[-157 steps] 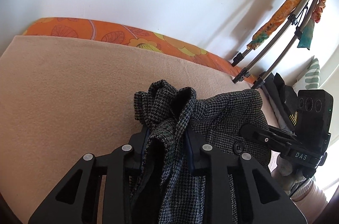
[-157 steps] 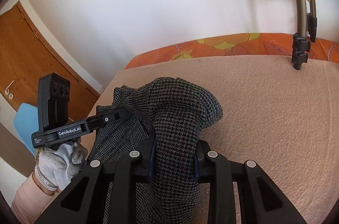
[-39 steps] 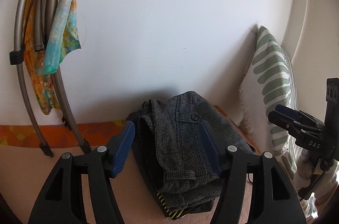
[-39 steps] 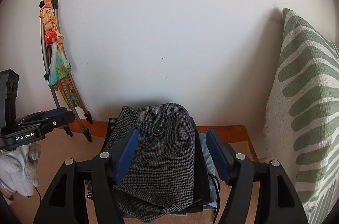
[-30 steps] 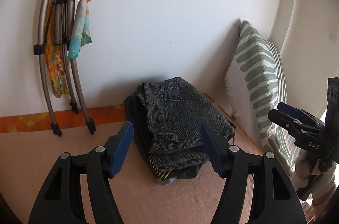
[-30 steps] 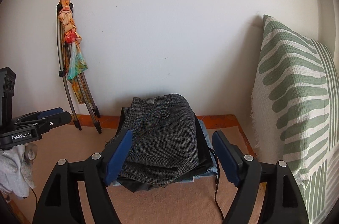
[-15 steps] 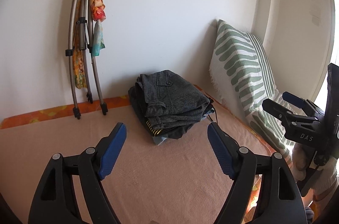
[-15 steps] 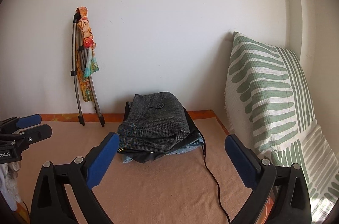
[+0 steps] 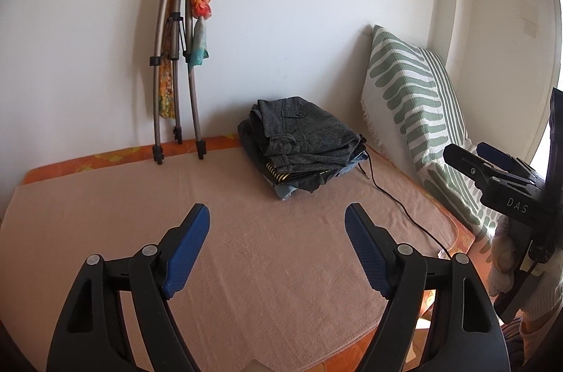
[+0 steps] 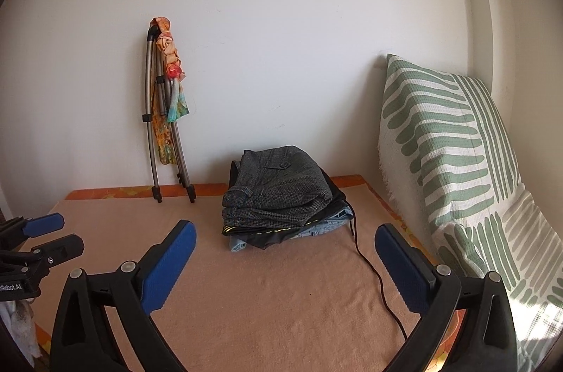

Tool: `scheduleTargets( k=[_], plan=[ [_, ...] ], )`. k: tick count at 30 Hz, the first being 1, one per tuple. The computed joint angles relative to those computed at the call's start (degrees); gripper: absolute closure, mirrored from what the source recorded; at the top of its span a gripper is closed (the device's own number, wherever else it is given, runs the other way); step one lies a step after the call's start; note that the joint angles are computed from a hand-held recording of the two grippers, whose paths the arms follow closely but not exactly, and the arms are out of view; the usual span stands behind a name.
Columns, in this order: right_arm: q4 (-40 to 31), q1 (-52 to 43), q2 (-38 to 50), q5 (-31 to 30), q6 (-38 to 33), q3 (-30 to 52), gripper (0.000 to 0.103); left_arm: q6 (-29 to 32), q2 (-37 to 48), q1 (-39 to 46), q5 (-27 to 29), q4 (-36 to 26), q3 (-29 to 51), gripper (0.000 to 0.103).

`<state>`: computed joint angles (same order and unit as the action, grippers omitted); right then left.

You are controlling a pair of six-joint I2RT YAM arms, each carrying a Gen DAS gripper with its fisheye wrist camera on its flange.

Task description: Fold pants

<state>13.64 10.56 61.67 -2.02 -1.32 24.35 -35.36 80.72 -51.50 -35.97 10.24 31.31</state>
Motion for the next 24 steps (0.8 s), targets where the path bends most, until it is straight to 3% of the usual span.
scheduleTargets(
  k=[8, 24],
  plan=[
    [5.5, 4.0, 2.7, 4.6, -0.2, -2.9, 0.0, -0.8, 3.2, 0.3, 0.1, 0.9, -0.9, 0.024],
    [7.8, 2.8, 7.6, 3.0, 1.3, -2.8, 0.0, -1.8, 2.9, -2.6, -4.7, -1.8, -0.3, 0.024]
  ],
)
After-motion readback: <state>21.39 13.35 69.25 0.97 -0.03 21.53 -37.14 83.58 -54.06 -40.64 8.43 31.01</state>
